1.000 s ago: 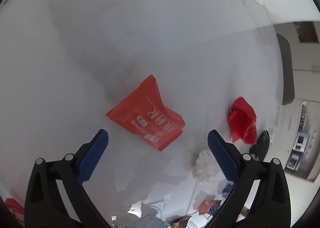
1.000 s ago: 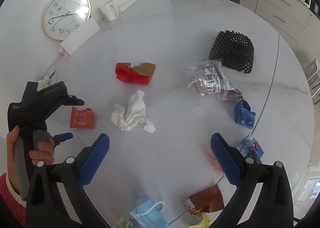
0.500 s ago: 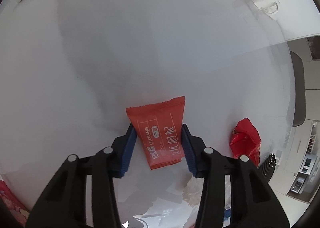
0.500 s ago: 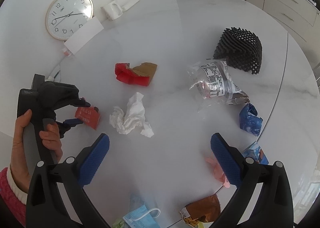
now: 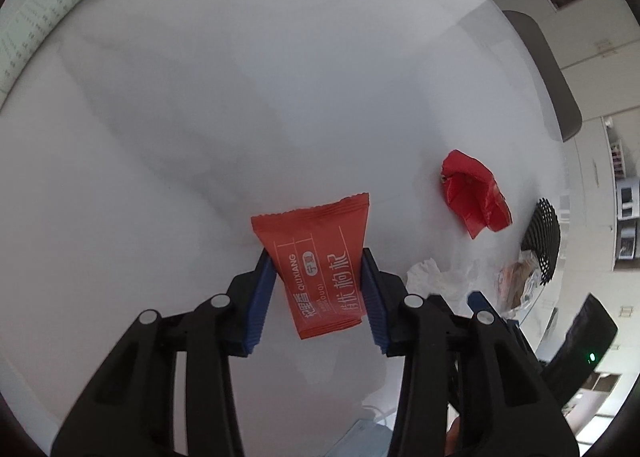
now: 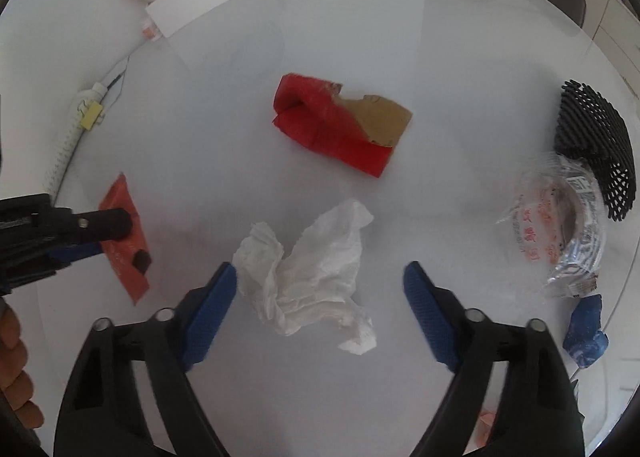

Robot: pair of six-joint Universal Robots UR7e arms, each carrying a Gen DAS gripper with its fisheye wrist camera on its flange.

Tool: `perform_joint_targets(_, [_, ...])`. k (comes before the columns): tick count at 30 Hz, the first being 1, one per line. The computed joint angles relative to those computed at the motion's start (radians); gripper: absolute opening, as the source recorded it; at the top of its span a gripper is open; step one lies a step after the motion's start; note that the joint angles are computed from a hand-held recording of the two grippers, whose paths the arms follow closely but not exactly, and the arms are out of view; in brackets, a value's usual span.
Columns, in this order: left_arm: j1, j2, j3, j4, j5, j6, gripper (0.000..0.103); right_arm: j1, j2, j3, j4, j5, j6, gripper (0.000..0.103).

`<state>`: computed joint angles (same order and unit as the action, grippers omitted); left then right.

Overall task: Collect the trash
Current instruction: 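Grasp the red snack wrapper with the left gripper while the right grasps the white tissue, then carry wrapper and tissue over the bin and open both grippers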

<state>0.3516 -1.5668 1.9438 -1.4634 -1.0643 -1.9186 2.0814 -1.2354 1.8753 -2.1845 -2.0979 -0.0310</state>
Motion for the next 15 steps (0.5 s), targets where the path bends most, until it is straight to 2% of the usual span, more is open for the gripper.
perform_joint_targets(1, [-0.011,0.002,-0.01,0.025,0.004,0.001,0.041,0.0,0.008,-0.002,0.018,-0.005,0.006,0.04])
perform_joint_targets(2, [-0.006,0.012,-0.025,0.038,0.016,0.02,0.041,-0.007,0.004,-0.001,0.028,0.022,0.019,0.025])
perform_joint_targets(3, [-0.021,0.01,-0.031,0.05,0.016,0.029,0.041,-0.009,-0.005,0.001,0.03,0.039,0.032,0.016])
perform_joint_targets(5, [-0.047,0.004,-0.033,0.046,0.011,0.065,0.041,0.007,-0.029,0.006,0.043,0.015,0.052,0.016])
perform_joint_targets(6, [-0.034,0.008,-0.046,0.042,0.019,0.102,0.041,0.016,-0.051,0.012,0.045,0.005,0.057,0.016])
perform_joint_targets(9, [-0.079,0.027,-0.066,0.021,-0.003,0.188,0.041,0.025,-0.151,0.039,0.057,0.038,0.077,0.016])
perform_joint_targets(12, [-0.118,0.073,-0.094,-0.028,-0.034,0.306,0.041,0.047,-0.288,0.07,0.113,0.001,0.119,0.016])
perform_joint_targets(15, [-0.157,0.15,-0.129,-0.126,-0.084,0.427,0.041,0.052,-0.463,0.104,0.206,-0.036,0.2,0.016])
